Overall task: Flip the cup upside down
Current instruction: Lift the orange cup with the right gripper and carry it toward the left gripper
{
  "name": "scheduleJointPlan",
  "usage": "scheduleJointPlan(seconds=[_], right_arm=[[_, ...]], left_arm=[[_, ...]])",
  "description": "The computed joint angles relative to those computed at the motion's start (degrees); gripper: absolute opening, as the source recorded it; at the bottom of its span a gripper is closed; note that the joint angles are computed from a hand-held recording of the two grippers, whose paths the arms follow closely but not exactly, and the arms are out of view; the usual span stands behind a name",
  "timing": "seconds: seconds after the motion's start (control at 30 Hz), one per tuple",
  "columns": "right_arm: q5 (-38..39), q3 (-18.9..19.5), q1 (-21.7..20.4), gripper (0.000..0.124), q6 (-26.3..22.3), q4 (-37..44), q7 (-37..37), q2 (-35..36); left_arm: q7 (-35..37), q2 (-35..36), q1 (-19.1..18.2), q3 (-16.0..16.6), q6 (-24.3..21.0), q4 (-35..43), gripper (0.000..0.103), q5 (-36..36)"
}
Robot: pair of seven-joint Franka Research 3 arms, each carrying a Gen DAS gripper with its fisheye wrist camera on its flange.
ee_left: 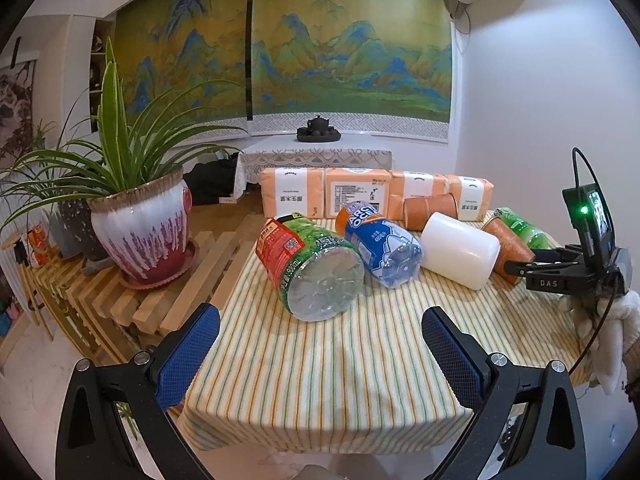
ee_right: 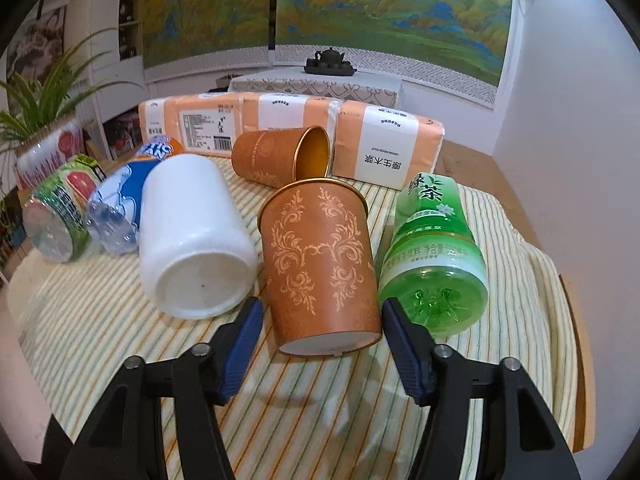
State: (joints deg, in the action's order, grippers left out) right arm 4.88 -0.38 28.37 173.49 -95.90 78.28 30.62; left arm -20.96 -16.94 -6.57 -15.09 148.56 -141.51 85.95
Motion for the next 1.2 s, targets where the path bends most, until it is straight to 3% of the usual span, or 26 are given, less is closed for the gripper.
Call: scheduleJointPlan(seconds=[0.3, 0.53, 0.73, 0.77, 0.87, 0.9, 1.03, 1.2], right_arm=[[-1.83, -4.78, 3.97, 0.053, 3.73, -5.21, 4.34, -2.93], [-1.53, -9.01, 8.26, 0.053, 10.55, -16.39, 7.25, -9.33], [3.42, -1.69, 3.61, 0.053, 16.96, -25.26, 4.1, -14.55], [3.83, 0.78, 1.68, 0.053, 18.12, -26.56, 3.91, -15.18], [1.61, 13.06, -9.39, 0.053, 20.58, -29.67, 5.49, -16.54], [0.93, 15.02, -10.98, 0.053, 21.18, -30.38, 5.94, -16.89], [-1.01, 16.96, -10.93, 0.053, 23.56, -31.98, 6.76, -17.95], [1.77, 12.95, -4.05, 0.053, 24.3, -30.87, 3.59, -17.2]], left_arm=[[-0.23, -1.27, -0.21, -0.23, 0.23, -0.88, 0.102, 0.19], [-0.6, -3.2, -0.58, -0.82, 0.54, -2.07, 0.102, 0.05], [-0.68, -5.08, -0.97, -1.52, 0.47, -3.4, 0.102, -0.52], [-0.49, -5.57, -1.06, -1.67, 0.26, -3.79, 0.102, -0.78], [-0.38, -6.32, -1.02, -1.84, 0.01, -4.42, 0.102, -1.34], [-0.4, -6.57, -0.98, -1.84, 0.06, -4.63, 0.102, -1.55], [-0.26, -7.56, -0.9, -2.21, -0.12, -5.45, 0.102, -2.23], [0.09, -8.73, -0.7, -2.39, -0.34, -6.42, 0.102, -2.98]])
